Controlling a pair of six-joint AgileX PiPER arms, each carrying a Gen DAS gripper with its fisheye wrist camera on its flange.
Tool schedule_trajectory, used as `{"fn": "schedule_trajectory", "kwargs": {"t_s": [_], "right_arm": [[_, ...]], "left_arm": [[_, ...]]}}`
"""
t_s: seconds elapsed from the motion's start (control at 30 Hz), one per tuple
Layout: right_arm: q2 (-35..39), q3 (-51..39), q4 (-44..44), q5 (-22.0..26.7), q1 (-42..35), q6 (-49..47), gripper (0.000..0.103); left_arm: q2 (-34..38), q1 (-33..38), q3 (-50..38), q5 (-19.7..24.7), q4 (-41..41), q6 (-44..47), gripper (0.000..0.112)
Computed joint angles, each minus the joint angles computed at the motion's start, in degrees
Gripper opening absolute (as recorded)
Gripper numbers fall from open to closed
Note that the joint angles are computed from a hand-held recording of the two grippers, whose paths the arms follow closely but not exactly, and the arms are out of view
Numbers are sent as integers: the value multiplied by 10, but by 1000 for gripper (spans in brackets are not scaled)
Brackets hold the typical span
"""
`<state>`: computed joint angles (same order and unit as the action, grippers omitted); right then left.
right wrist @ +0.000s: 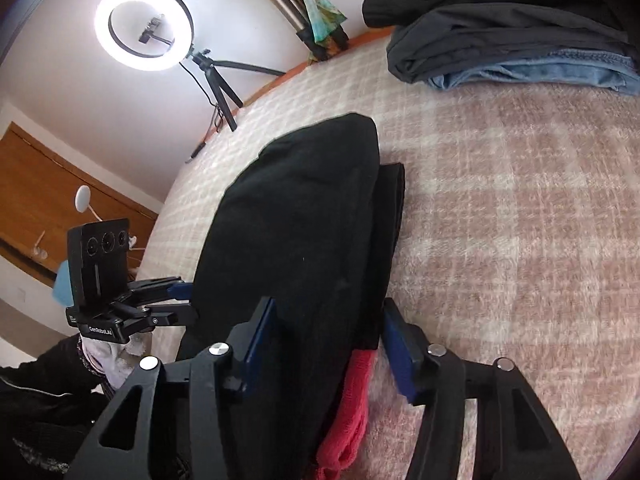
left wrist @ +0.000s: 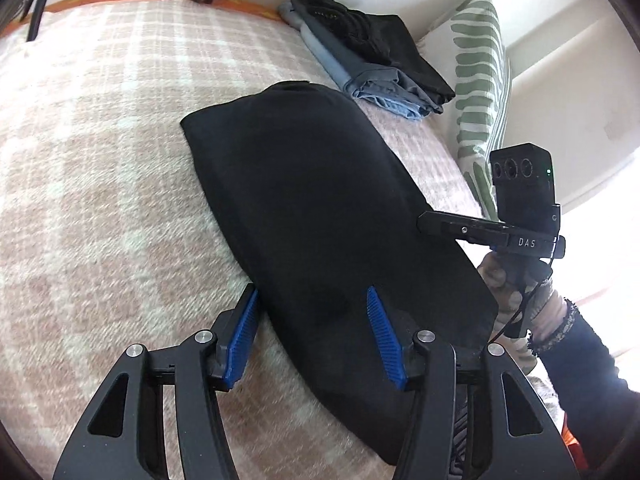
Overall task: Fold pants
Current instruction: 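Grasp the folded pants bundle with both grippers and lift it off the bed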
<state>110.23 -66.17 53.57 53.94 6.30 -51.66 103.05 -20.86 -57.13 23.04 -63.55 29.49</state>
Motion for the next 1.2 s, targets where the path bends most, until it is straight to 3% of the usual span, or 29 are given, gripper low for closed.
{"fn": "schedule_trajectory", "kwargs": {"t_s": [0.17, 0.27, 0.37, 0.53, 0.63, 0.9, 1.2], "right_arm": [[15, -5, 24, 7, 4, -27, 52], [18, -4, 27, -1, 10, -27, 37], [3, 3, 12, -25, 25, -13, 28], [-54, 25, -44, -96, 70, 39, 12], [-84, 32, -79, -124, 94, 71, 10], [-142, 45, -105, -139, 101, 93, 8], [-182, 8, -161, -147, 96, 143, 7]], "left_arm": [[22, -2, -20, -5, -29, 37, 53], [32, -2, -33, -8, -29, 28, 53], [42, -17, -55, -28, 54, -54, 38], [39, -18, -51, -39, 59, -73, 22], [23, -33, -50, -56, 129, -123, 18], [-3, -43, -68, -62, 201, -168, 13], [13, -47, -176, -28, 351, -266, 12]]}}
